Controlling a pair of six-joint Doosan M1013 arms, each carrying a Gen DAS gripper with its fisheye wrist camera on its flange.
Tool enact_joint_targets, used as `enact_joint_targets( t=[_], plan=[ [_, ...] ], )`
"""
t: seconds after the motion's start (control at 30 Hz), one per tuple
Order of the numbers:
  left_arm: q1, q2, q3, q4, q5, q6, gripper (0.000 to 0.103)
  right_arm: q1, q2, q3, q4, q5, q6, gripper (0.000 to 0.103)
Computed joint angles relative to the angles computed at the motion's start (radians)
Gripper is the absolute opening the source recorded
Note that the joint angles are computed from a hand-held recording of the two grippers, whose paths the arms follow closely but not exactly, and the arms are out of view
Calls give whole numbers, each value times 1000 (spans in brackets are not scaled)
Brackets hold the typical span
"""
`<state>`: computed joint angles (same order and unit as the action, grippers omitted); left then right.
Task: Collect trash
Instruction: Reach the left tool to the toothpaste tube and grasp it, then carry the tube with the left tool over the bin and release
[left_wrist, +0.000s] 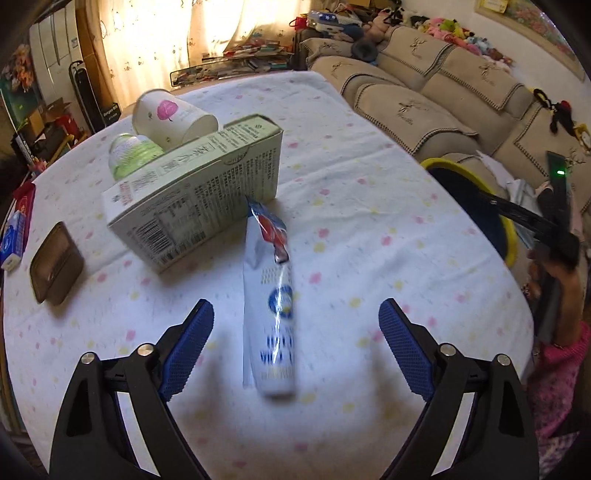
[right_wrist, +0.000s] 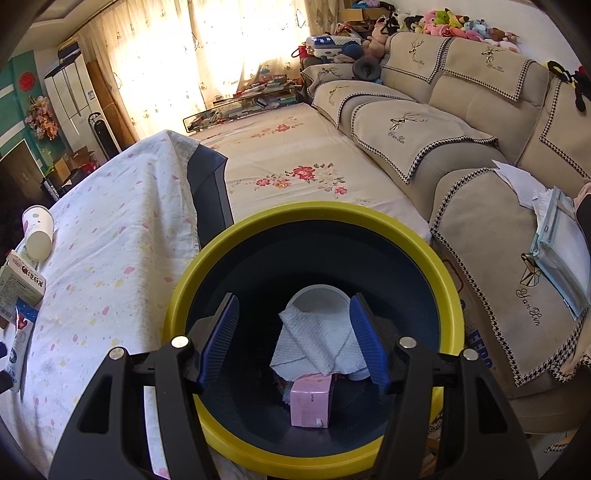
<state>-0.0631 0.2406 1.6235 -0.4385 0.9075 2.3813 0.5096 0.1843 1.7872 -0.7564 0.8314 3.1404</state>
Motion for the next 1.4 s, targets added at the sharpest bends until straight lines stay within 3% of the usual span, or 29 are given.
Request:
enact_joint_targets(
  t=[0.23,0.33,0.4,0.43,0.7,0.9,1.27,1.4],
  plan=[
    [-15,38,-31,42,-11,-61,66,-9,-12,21,3,2,20,60],
    [-20,41,-33,59,-28,-80,53,-11,-14,27,4,-7,25,60],
    [-22,36,-26,73,-47,-90,33,-13,-16,31,4,-15,27,60],
    [-25,33,-22,84,-57,-97,30,-13,-17,33,4,-18,29,60],
    [-35,2,6,35,-36,-35,28,-13,-35,55,-14,-30,60,60],
    [-72,-28,5,-69,13,81,28,0,-66,79,-68,0,130,60],
    [-260,23,-68,-151,87,139,29,16,-145,154,-91,80,232,60],
    [-333,58,-88,-127,62,111,30,15,-164,175,-79,91,241,60]
  ],
)
